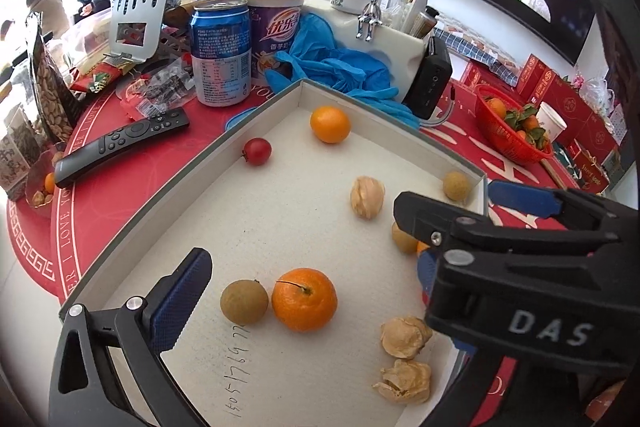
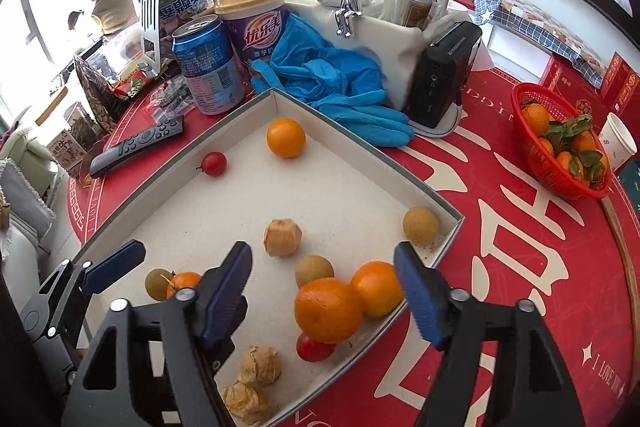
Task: Organize fruits
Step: 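Open the right gripper to drop the mandarin into the tray, then withdraw both open grippers from the tray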
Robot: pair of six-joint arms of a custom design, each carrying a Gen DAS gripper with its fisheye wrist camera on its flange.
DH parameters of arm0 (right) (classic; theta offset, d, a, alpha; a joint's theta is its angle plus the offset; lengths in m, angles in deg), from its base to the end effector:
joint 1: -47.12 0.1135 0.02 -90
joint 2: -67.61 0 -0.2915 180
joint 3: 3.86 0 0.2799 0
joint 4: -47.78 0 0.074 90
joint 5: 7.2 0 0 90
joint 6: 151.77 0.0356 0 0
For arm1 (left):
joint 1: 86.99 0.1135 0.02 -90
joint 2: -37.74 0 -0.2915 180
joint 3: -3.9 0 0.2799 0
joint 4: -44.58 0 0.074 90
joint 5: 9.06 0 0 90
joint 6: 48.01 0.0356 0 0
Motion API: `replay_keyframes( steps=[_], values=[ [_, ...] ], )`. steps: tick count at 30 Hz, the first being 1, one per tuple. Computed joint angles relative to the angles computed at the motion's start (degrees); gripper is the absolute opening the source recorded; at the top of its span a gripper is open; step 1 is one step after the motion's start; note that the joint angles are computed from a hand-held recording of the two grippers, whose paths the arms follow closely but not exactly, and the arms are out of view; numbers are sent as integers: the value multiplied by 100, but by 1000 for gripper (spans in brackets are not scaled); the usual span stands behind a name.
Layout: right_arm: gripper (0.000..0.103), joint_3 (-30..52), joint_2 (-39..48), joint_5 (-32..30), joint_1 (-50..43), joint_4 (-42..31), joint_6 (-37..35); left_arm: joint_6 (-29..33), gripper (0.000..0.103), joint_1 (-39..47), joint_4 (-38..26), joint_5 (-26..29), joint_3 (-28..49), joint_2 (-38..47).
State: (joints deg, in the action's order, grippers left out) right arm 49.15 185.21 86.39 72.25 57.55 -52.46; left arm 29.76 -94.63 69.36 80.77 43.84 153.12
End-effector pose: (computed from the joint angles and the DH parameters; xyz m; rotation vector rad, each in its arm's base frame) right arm 0.3072 0.1416 0.0295 -0.3236 2.5118 0.1619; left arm 0.2823 -0.0378 0.0212 -0.0998 2.4587 -0.1482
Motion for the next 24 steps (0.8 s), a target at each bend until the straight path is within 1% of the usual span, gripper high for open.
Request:
replay_keyframes(
  steps=[1, 2, 5, 6, 7, 9, 11, 14, 15, 19, 21, 24],
  values=[
    [91, 12, -38, -82, -28, -54, 11, 15, 103, -23, -28, -76, 15, 3],
    [95, 6, -84, -117, -37, -79, 13, 18, 103, -40, -35, -122, 17, 1],
    [95, -35, -292, 68, 16, -162, -47, 11, 103, 18, 182, 103, -107, -52],
    [101, -38, -348, 170, 37, -214, -52, -9, 103, 44, 271, 201, -172, -99],
    [103, -52, -405, 250, 48, -249, -41, -21, 103, 72, 331, 289, -229, -146],
    [103, -36, -485, 341, 34, -432, -6, -34, 103, 62, 368, 337, -308, -251],
    [103, 53, -483, 399, 3, -699, 35, -46, 103, 12, 319, 272, -329, -323],
    [103, 83, -479, 344, -55, -842, 65, -68, 103, -74, -36, 165, -265, -463],
    [103, 70, -495, 307, -52, -855, 64, -60, 103, -76, -91, 209, -269, -507],
    [103, 34, -550, 400, 54, -867, 44, -173, 103, 62, 68, 574, -373, -512],
    [103, 20, -543, 469, 120, -841, 24, -326, 103, 101, 46, 502, -341, -451],
    [103, 20, -489, 593, 213, -803, -42, -408, 103, 92, -4, 224, -268, -367]
  ],
)
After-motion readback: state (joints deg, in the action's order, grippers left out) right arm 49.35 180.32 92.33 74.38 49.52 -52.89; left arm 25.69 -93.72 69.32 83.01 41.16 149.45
